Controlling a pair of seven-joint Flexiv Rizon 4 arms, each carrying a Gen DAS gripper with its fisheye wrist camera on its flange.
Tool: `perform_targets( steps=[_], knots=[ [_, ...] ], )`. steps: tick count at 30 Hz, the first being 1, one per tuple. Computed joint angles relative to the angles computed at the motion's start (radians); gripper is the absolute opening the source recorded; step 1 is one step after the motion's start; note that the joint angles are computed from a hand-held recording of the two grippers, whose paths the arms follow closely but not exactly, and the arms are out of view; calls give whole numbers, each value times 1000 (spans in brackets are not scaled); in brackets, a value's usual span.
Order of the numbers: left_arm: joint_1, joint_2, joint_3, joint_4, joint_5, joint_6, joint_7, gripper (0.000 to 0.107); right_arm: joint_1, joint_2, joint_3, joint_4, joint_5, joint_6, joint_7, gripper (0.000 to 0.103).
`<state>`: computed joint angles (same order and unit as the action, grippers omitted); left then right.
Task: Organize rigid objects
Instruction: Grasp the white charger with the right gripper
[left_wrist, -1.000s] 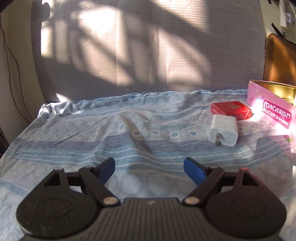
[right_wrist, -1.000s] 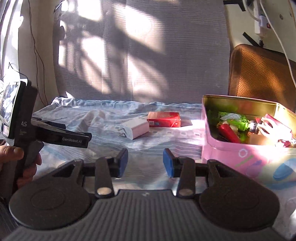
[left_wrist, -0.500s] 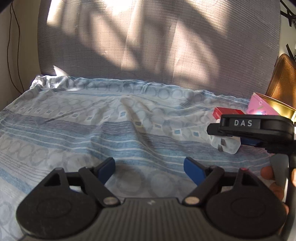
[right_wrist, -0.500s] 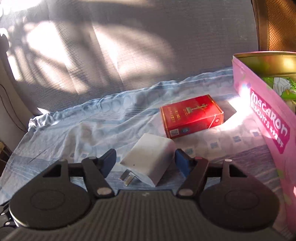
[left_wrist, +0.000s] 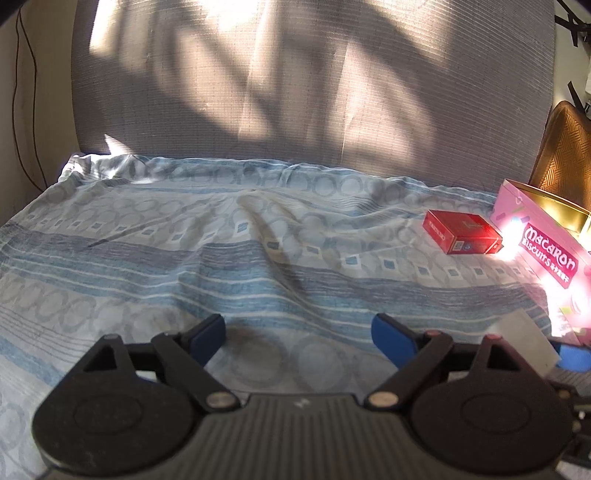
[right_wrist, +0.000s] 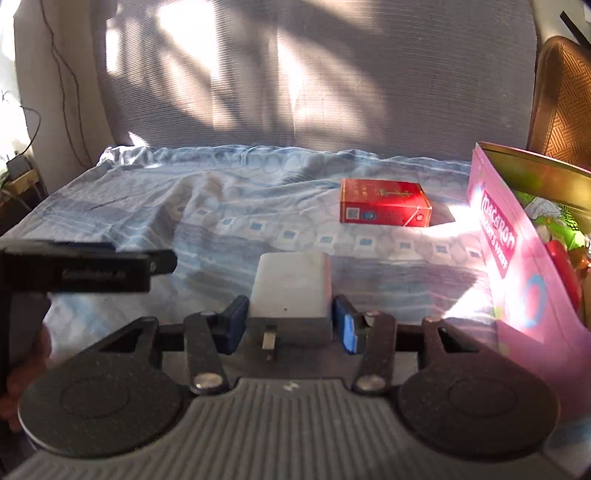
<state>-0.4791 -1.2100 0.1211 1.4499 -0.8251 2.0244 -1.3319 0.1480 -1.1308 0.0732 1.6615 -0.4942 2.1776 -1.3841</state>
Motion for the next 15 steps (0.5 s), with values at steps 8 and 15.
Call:
perform_targets(
  steps=[8,15],
  knots=[
    [-130,-48,154,-45,-153,-71,64,90,-24,60,-68,234,145,209,-128,50],
    [-209,-61,262,-51,-126,-160,-4,91,-54,41,-100,277,347,296,-98,50]
  ],
)
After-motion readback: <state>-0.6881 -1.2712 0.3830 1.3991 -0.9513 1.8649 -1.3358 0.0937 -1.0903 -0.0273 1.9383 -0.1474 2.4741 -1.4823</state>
